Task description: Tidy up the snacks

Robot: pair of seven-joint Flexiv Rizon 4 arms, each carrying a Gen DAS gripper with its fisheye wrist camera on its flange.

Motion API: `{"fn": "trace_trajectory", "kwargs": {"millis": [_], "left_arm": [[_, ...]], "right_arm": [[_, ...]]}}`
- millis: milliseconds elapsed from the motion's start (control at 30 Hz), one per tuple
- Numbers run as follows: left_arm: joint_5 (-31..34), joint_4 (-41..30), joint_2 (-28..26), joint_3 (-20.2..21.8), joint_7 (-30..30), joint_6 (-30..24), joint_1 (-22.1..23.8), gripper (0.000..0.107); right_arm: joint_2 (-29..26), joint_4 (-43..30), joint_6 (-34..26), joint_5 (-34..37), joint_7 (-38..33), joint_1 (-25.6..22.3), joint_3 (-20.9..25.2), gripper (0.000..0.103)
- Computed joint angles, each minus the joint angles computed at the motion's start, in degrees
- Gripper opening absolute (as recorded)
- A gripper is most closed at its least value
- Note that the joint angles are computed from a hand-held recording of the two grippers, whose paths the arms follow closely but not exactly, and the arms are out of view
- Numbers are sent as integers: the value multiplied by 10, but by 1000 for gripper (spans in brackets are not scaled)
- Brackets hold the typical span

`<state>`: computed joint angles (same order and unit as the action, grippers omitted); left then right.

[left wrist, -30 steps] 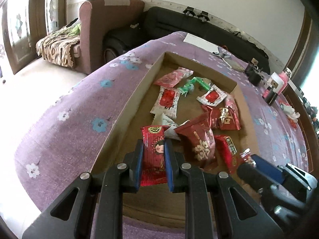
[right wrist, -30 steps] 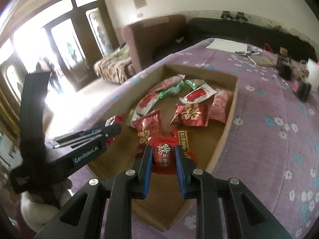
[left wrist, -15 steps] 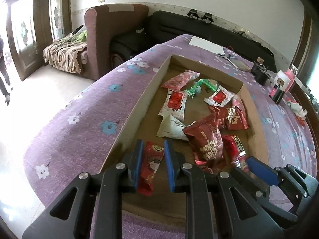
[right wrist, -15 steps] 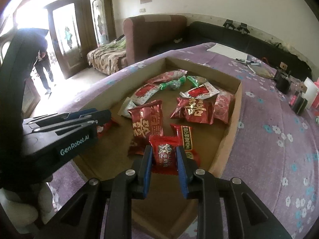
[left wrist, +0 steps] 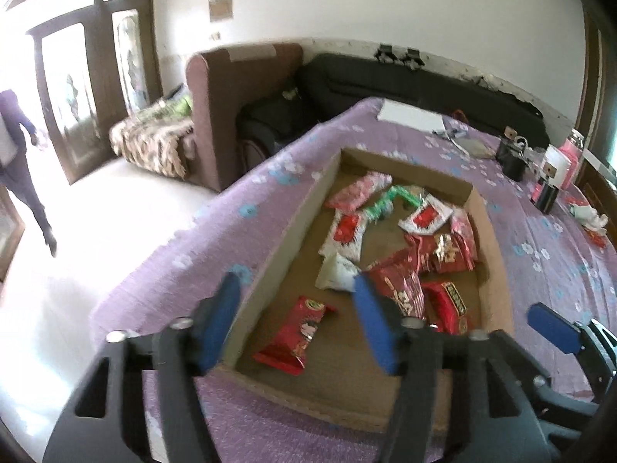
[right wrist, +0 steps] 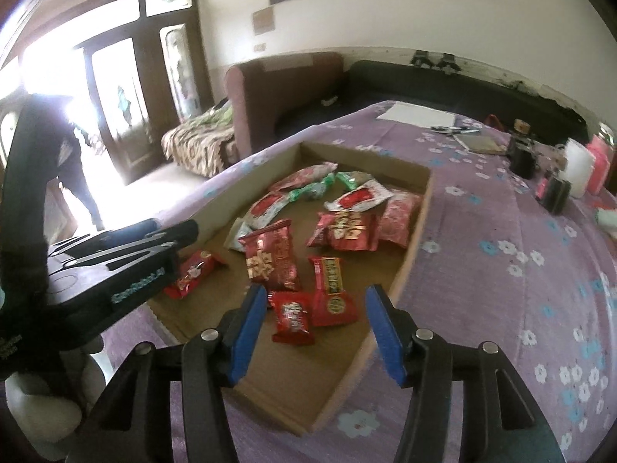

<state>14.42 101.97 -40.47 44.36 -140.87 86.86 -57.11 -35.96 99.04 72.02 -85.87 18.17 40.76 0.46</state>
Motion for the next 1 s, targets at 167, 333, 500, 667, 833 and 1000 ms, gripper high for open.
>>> {"fn": "trace_trajectory", "kwargs": {"millis": [167, 333, 500, 667, 833, 1000], "left_arm": [[39, -20, -16, 69, -52, -40, -65, 80], [74, -35, -5, 50, -68, -57, -59, 82], [103, -48, 11, 12, -68, -80, -38, 82], [125, -53, 30, -41, -65, -90, -2, 82], [148, -57, 42, -85, -72, -103, 27, 82], [183, -62, 52, -109, -97, -113, 44, 82]], "right_arm": [[28, 33, -17, -42, 65, -14, 3, 62], [46, 57, -44, -55, 87, -29, 21, 63], [59, 74, -62, -77, 102, -39, 35, 65], [68, 84, -85, -93, 109, -43, 45, 68], [74, 92, -98, -99, 115, -47, 53, 70], [79, 99, -108, -99, 120, -50, 57, 71]]}}
